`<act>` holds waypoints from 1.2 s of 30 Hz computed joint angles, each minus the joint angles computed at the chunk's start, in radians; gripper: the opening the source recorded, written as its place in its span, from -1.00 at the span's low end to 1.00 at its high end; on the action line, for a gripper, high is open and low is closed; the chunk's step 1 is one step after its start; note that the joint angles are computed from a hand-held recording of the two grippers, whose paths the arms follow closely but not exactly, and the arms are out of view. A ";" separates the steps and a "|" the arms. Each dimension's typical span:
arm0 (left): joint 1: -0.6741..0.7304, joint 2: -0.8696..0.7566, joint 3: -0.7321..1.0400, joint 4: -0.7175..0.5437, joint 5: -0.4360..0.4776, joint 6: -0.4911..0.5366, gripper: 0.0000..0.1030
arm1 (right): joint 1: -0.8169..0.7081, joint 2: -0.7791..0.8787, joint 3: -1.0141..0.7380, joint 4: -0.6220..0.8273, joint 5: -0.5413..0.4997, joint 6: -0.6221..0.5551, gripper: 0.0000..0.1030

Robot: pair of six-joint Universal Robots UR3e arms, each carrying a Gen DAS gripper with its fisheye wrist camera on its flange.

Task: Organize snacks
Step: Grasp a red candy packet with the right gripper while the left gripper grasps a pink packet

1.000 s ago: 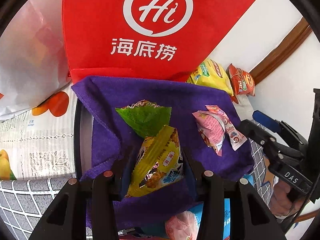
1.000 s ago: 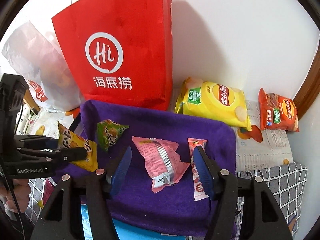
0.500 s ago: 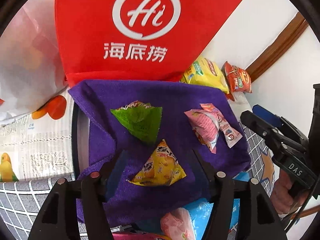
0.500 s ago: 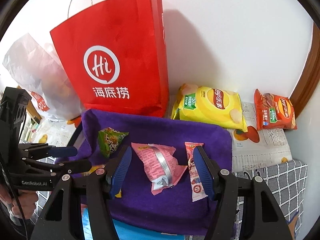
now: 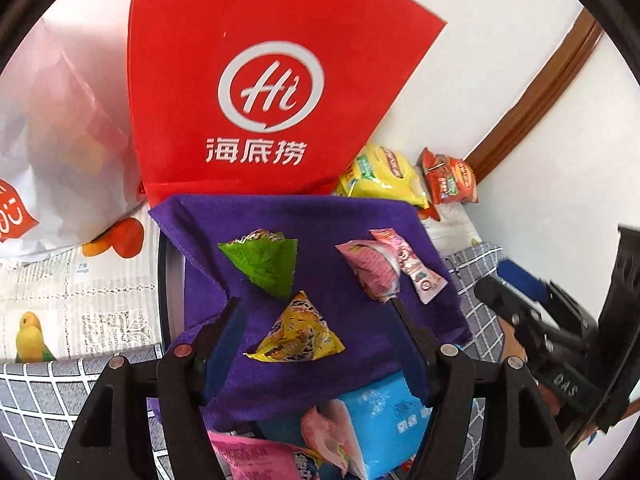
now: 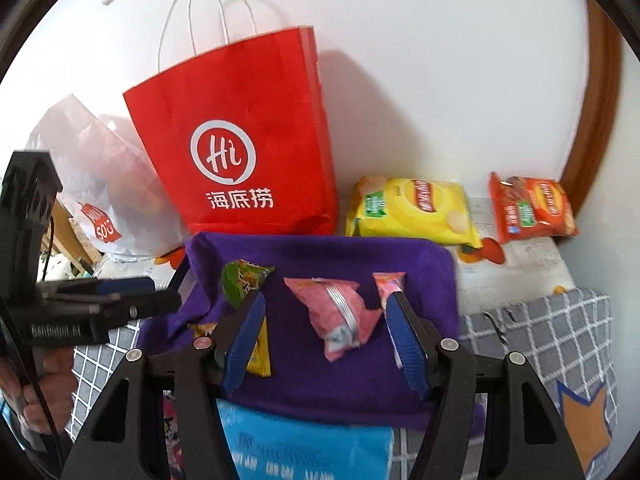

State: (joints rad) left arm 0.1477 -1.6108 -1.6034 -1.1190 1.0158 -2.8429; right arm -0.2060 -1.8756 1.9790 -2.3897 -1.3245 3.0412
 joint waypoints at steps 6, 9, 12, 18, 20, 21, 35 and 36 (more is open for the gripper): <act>0.013 0.082 0.005 -0.055 -0.015 0.011 0.32 | -0.071 -0.234 0.088 0.141 -0.022 -0.057 0.24; 0.029 0.152 -0.020 -0.080 -0.042 0.035 0.32 | -0.095 -0.345 0.135 0.198 -0.054 -0.059 0.24; 0.037 0.206 -0.024 -0.130 -0.051 0.054 0.32 | -0.171 -0.440 0.138 0.365 0.013 -0.112 0.23; 0.060 0.324 -0.080 -0.221 -0.033 0.123 0.32 | -0.133 -0.544 0.200 0.452 -0.033 -0.145 0.23; 0.085 0.379 -0.113 -0.253 -0.017 0.161 0.32 | -0.102 -0.567 0.231 0.446 -0.056 -0.130 0.23; 0.105 0.408 -0.129 -0.276 -0.011 0.186 0.32 | -0.114 -0.590 0.242 0.465 -0.043 -0.136 0.23; 0.467 0.735 -0.365 -0.612 -0.059 0.511 0.32 | -0.185 -0.805 0.419 0.679 0.055 -0.180 0.25; 0.477 0.745 -0.375 -0.623 -0.059 0.521 0.32 | -0.184 -0.800 0.430 0.675 0.055 -0.181 0.25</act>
